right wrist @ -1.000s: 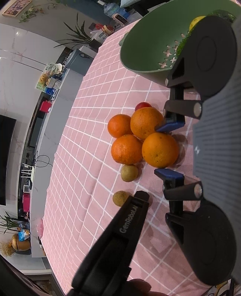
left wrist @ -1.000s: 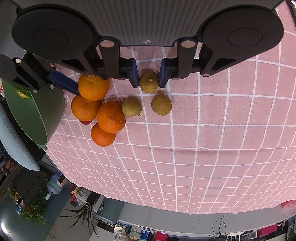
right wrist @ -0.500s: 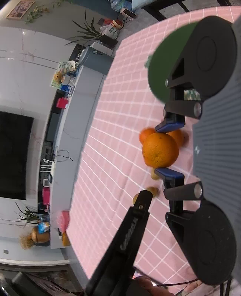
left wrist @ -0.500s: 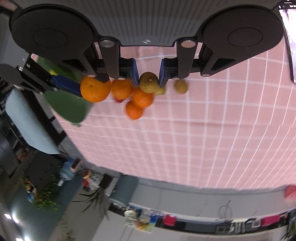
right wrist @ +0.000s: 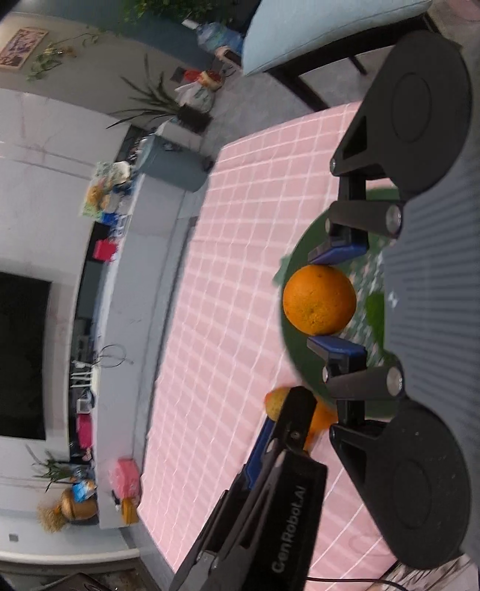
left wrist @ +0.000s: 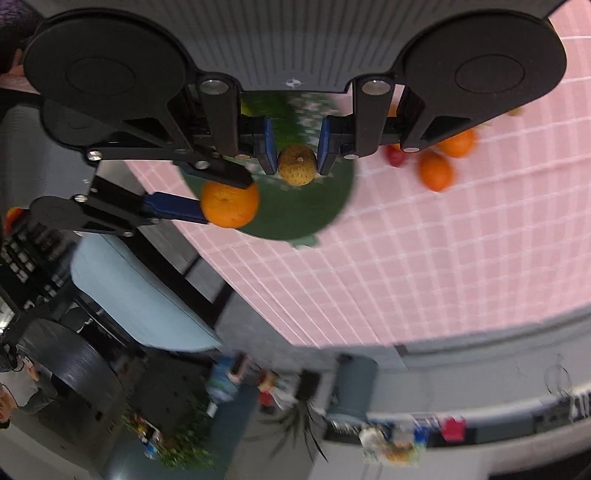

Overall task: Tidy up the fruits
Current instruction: 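Carry kiwi and orange over the colander and release both, then grasp another kiwi with the left tool while the right tool grasps an orange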

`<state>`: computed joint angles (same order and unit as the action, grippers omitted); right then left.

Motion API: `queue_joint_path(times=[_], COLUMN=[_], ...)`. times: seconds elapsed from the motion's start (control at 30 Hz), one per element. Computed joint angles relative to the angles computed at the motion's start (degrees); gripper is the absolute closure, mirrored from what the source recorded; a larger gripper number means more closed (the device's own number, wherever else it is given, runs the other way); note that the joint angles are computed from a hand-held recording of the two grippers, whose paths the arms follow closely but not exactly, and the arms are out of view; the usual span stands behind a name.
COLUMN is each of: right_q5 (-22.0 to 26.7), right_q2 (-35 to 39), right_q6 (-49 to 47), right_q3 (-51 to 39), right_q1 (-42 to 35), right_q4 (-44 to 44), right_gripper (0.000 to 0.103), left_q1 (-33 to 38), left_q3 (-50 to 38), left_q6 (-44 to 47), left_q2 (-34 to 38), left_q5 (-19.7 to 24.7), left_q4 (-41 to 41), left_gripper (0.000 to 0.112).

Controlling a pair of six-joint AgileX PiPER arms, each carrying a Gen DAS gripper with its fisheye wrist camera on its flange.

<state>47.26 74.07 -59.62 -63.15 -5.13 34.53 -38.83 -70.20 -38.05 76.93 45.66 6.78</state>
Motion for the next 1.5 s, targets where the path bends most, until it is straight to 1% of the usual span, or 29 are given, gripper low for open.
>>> queue_joint_path(times=[0.07, 0.13, 0.23, 0.37, 0.53, 0.67, 0.83, 1.0, 1.1, 1.13, 1.2, 1.27, 1.33, 1.43, 1.5], right_q5=[1.55, 2.33, 1.57, 0.19, 0.2, -0.2, -0.26, -0.52, 0.07, 0.13, -0.33, -0.03, 0.2, -0.9, -2.2], right_q2=[2.72, 5.2, 8.29, 12.46, 15.92, 17.54, 19.06, 18.22, 17.36, 16.99, 15.79, 14.64, 13.15, 10.01, 7.43], right_q6=[-0.84, -1.42, -1.96, -1.93, -1.27, -1.06, -1.01, -1.57, -1.79, -1.64, -1.32, -1.16, -1.1, -1.15, -1.95], right_q3=[-1.99, -3.2, -3.9, -4.99, -6.5, -6.87, -7.7, -7.19, -7.43, -7.45, -6.9, -6.89, -6.75, -5.63, -4.19], right_q1=[-1.77, -2.62, -2.26, -0.86, -0.43, 0.04, 0.35, 0.68, 0.69, 0.75, 0.98, 0.96, 0.92, 1.18, 1.04], right_q4=[-0.46, -1.33, -3.55, -6.49, -8.52, -9.59, -9.96, -10.43, -10.62, -10.9, -11.58, -11.99, -11.86, -11.4, -9.7], right_gripper=[0.064, 0.064, 0.064, 0.064, 0.064, 0.064, 0.064, 0.064, 0.06, 0.057, 0.056, 0.053, 0.047, 0.043, 0.042], left_q1=[0.71, 0.72, 1.23, 0.74, 0.86, 0.21, 0.96, 1.3, 1.27, 1.22, 0.94, 0.7, 0.48, -0.32, -1.31], left_q3=[-1.67, -3.45, -6.28, -10.09, -12.11, -14.87, -15.88, -15.55, -14.84, -14.67, -14.34, -13.87, -13.34, -12.0, -10.65], left_q6=[1.91, 2.69, 4.59, 4.96, 7.05, 7.3, 7.53, 7.79, 7.01, 6.66, 5.91, 5.5, 5.06, 3.03, 0.53], left_q2=[2.88, 5.35, 9.27, 13.81, 16.46, 19.48, 21.22, 21.21, 20.59, 20.29, 19.48, 18.17, 16.49, 13.26, 10.61], left_q5=[-0.29, 0.31, 1.41, 4.28, 6.65, 9.44, 10.67, 10.93, 10.54, 10.55, 10.5, 10.19, 10.02, 9.84, 10.11], left_q4=[-2.64, -3.18, -4.38, -3.26, -3.71, -2.47, -3.88, -4.09, -3.8, -3.69, -3.13, -2.66, -2.04, 0.44, 3.77], left_gripper=[0.087, 0.087, 0.087, 0.087, 0.087, 0.087, 0.087, 0.086, 0.079, 0.075, 0.069, 0.064, 0.063, 0.063, 0.063])
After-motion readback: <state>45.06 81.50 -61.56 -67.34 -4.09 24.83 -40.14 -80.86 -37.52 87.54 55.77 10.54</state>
